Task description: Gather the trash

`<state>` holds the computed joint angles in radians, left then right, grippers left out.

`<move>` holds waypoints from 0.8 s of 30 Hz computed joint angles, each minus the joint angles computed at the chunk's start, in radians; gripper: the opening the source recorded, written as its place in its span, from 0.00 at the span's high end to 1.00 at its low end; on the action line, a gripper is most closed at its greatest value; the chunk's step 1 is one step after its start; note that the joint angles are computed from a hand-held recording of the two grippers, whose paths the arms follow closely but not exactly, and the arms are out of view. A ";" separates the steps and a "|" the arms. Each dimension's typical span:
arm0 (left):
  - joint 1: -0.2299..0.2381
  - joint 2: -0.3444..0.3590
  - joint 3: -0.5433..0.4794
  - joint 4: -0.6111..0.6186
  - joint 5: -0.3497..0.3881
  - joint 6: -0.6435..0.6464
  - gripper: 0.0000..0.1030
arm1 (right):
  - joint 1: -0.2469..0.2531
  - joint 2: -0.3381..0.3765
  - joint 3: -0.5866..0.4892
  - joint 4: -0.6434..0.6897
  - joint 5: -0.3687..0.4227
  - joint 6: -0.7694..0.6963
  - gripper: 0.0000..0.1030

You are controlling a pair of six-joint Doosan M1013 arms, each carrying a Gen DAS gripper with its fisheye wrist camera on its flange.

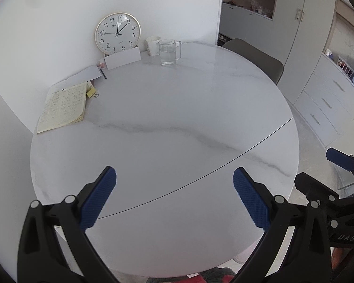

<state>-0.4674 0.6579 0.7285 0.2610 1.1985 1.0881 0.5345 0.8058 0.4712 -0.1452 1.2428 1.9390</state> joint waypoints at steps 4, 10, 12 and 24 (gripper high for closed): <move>-0.016 -0.009 0.011 0.022 -0.014 -0.013 0.08 | -0.006 -0.038 0.066 0.001 -0.043 0.003 0.02; -0.032 -0.008 0.004 0.043 0.002 -0.035 0.08 | -0.015 -0.063 0.111 0.012 -0.076 0.000 0.02; -0.032 -0.004 -0.003 0.043 0.012 -0.037 0.08 | -0.015 -0.066 0.117 0.012 -0.079 0.000 0.02; -0.026 0.006 -0.018 0.029 0.022 -0.020 0.08 | -0.015 -0.064 0.113 0.003 -0.072 0.004 0.02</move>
<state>-0.4934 0.6635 0.7109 0.2901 1.2209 1.0684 0.5193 0.7420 0.5846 -0.1418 1.1704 1.9427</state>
